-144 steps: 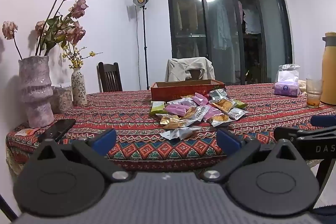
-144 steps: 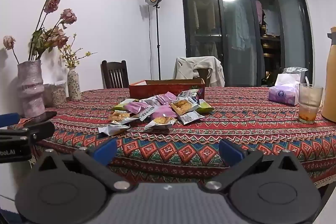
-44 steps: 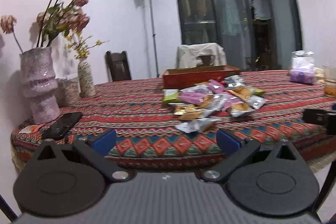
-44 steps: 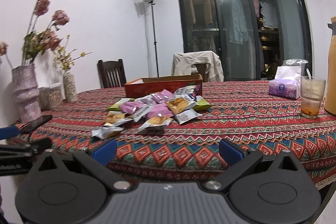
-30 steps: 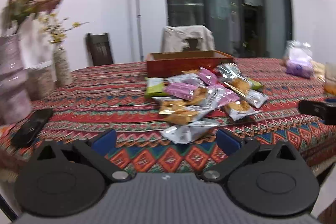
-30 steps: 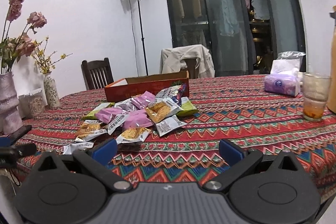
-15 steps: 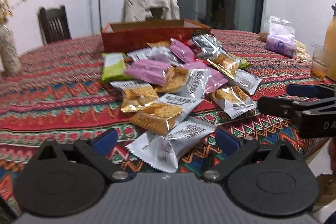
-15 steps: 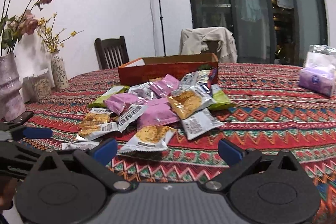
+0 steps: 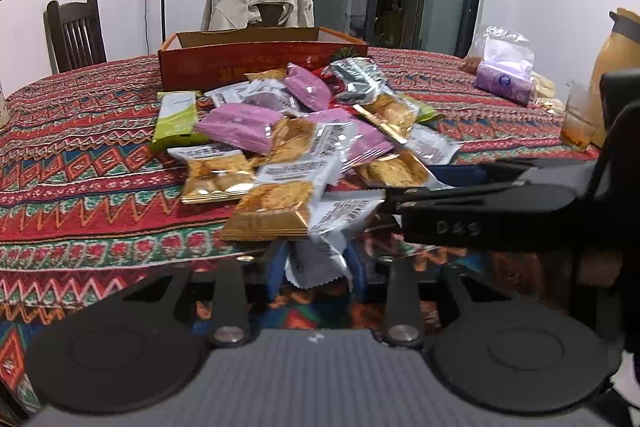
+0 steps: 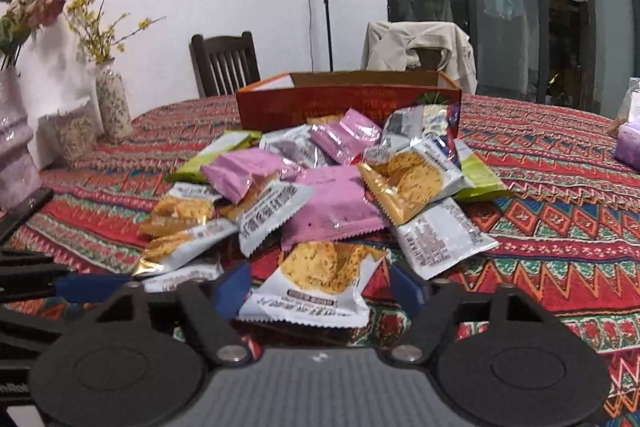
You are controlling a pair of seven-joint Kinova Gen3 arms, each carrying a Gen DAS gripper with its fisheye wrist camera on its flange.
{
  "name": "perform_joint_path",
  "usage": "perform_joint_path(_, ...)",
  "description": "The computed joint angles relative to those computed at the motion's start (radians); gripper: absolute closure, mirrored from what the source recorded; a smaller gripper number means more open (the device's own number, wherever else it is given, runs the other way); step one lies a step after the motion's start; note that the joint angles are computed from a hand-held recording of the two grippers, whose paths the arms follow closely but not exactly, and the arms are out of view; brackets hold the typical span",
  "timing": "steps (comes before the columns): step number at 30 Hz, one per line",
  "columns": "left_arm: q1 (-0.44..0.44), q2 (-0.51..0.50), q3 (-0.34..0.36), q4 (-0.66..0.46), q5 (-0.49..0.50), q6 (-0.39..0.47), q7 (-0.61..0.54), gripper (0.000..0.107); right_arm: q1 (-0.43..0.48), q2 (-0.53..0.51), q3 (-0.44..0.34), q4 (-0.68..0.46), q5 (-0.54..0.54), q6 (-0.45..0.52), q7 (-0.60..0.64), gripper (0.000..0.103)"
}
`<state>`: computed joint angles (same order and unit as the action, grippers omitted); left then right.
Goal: Organize snacks
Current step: 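Reach the right gripper to a white cracker packet and close on it, then carry the white cracker packet into the cardboard box and open the right gripper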
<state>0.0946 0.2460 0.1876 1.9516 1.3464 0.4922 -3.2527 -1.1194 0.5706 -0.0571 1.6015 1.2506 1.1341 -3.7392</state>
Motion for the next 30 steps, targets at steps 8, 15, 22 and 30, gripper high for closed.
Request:
perform_joint_path(8, 0.007, -0.022, 0.008, 0.0, -0.092, 0.088, 0.127, 0.08, -0.033, -0.034, -0.017, 0.081, -0.019, 0.077, -0.095, 0.046)
perform_joint_path(15, 0.022, -0.059, 0.003, 0.023, -0.049, 0.076, 0.136, 0.081, -0.049, -0.072, -0.07, 0.172, 0.015, 0.124, -0.215, 0.051)
perform_joint_path(22, 0.031, -0.08, -0.024, 0.004, 0.024, 0.041, 0.146, 0.081, -0.027, -0.087, -0.114, 0.187, 0.052, 0.143, -0.191, 0.071)
perform_joint_path(30, 0.022, -0.059, -0.032, -0.031, 0.037, 0.027, 0.155, 0.081, -0.011, -0.086, -0.106, 0.182, 0.055, 0.113, -0.25, 0.038)
